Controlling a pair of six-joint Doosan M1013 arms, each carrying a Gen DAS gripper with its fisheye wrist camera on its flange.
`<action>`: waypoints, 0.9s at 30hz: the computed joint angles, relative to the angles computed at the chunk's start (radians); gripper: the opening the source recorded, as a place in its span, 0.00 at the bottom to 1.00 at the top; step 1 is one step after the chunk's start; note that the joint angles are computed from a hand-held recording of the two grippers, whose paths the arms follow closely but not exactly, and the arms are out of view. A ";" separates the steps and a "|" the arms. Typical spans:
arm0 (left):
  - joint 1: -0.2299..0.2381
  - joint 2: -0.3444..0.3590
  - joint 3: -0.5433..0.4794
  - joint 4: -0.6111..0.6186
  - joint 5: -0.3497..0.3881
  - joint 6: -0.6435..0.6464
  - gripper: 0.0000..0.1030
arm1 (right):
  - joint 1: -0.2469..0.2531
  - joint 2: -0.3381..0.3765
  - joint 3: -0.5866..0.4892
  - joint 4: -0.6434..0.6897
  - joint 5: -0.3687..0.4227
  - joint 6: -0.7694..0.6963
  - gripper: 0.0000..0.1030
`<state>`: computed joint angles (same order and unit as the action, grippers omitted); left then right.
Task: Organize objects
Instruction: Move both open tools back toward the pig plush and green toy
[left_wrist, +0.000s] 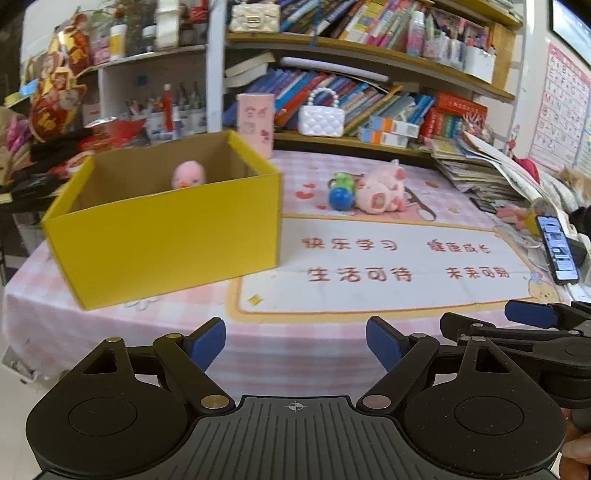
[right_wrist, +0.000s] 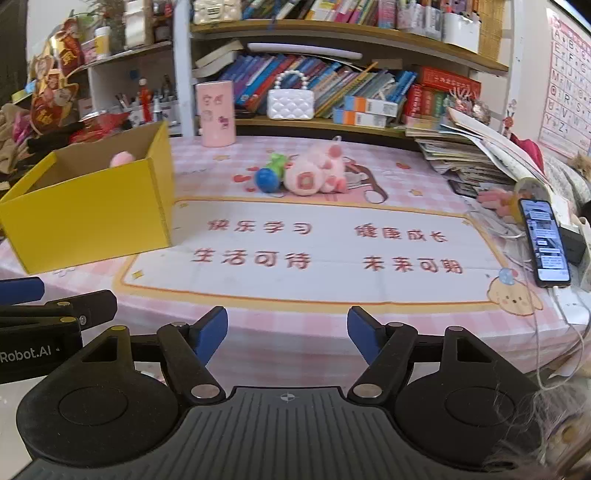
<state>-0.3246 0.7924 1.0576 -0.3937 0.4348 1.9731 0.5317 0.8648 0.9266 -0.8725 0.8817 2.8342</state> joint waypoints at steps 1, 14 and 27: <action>-0.004 0.007 -0.013 0.004 0.009 -0.002 0.83 | -0.005 -0.001 0.002 0.003 0.001 -0.001 0.68; -0.052 0.122 -0.223 0.121 0.113 -0.156 0.84 | -0.082 0.007 -0.022 0.093 -0.008 -0.135 0.68; -0.095 0.259 -0.490 0.305 0.239 -0.382 0.84 | -0.165 0.030 -0.062 0.223 -0.093 -0.311 0.68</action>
